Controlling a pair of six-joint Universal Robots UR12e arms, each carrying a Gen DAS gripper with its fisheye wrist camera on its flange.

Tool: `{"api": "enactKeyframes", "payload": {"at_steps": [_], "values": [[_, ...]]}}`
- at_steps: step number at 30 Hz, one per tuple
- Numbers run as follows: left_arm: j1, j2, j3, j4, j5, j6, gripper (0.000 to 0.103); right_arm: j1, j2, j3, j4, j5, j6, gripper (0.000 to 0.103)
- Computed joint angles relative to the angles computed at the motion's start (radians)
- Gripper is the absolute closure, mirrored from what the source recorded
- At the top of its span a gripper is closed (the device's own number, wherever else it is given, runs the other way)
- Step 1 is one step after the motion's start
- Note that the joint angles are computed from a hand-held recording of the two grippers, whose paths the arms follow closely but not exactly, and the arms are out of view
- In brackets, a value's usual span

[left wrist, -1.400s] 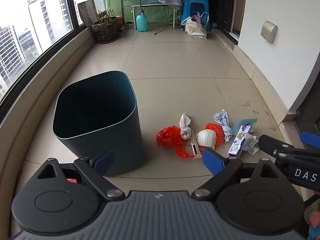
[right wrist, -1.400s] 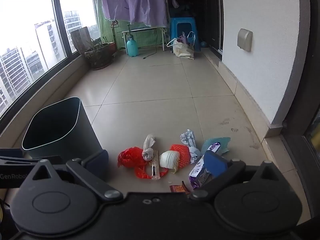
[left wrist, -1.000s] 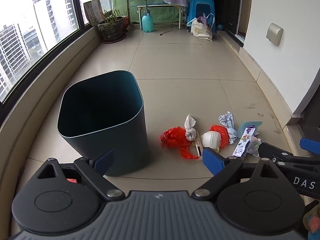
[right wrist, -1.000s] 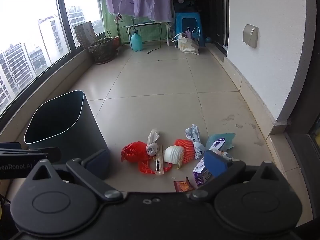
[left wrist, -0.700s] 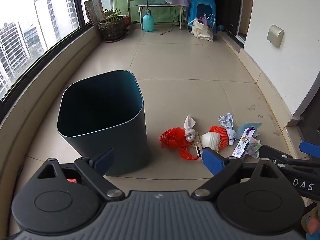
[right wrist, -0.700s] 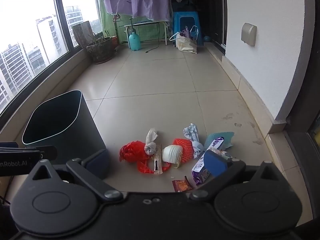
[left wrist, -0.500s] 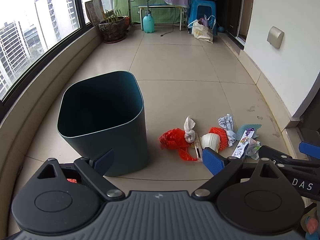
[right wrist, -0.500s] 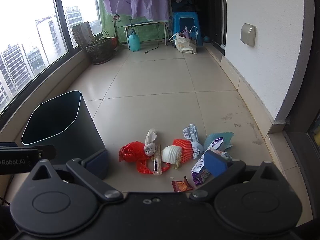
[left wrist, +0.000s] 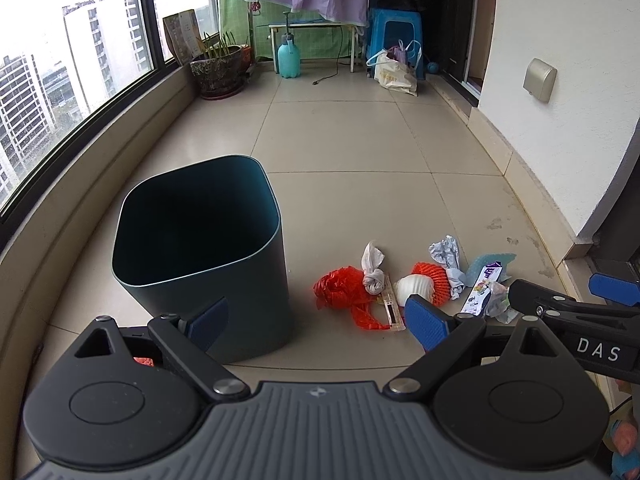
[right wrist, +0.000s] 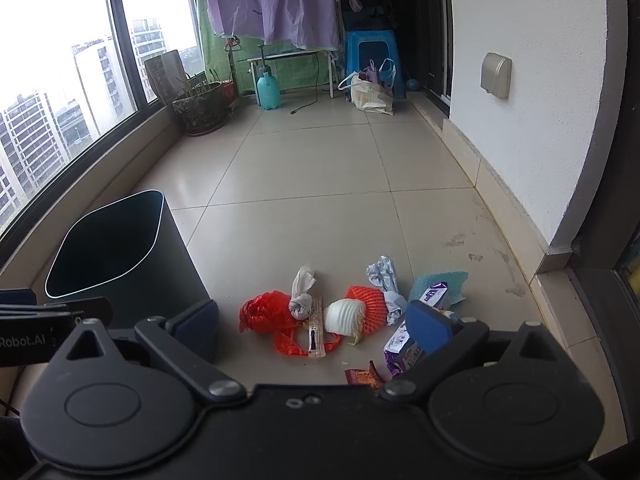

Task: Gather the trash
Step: 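Approach the trash pile with both tools, left tool toward the teal bin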

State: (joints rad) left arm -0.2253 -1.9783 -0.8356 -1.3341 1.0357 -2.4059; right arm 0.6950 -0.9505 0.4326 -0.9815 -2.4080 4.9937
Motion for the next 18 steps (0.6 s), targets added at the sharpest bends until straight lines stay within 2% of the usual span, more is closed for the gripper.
{"api": "enactKeyframes", "payload": {"at_steps": [3, 9, 18], "values": [[0.001, 0.000, -0.001, 0.005, -0.004, -0.002, 0.008, 0.002, 0.001, 0.002, -0.021, -0.008, -0.023, 0.003], [0.004, 0.004, -0.014, 0.027, -0.014, -0.007, 0.008, 0.002, 0.013, -0.021, -0.006, -0.031, -0.051, 0.004], [0.009, 0.011, -0.028, 0.048, -0.027, -0.009, 0.007, 0.004, 0.022, -0.033, 0.006, -0.045, -0.055, 0.004]]}}
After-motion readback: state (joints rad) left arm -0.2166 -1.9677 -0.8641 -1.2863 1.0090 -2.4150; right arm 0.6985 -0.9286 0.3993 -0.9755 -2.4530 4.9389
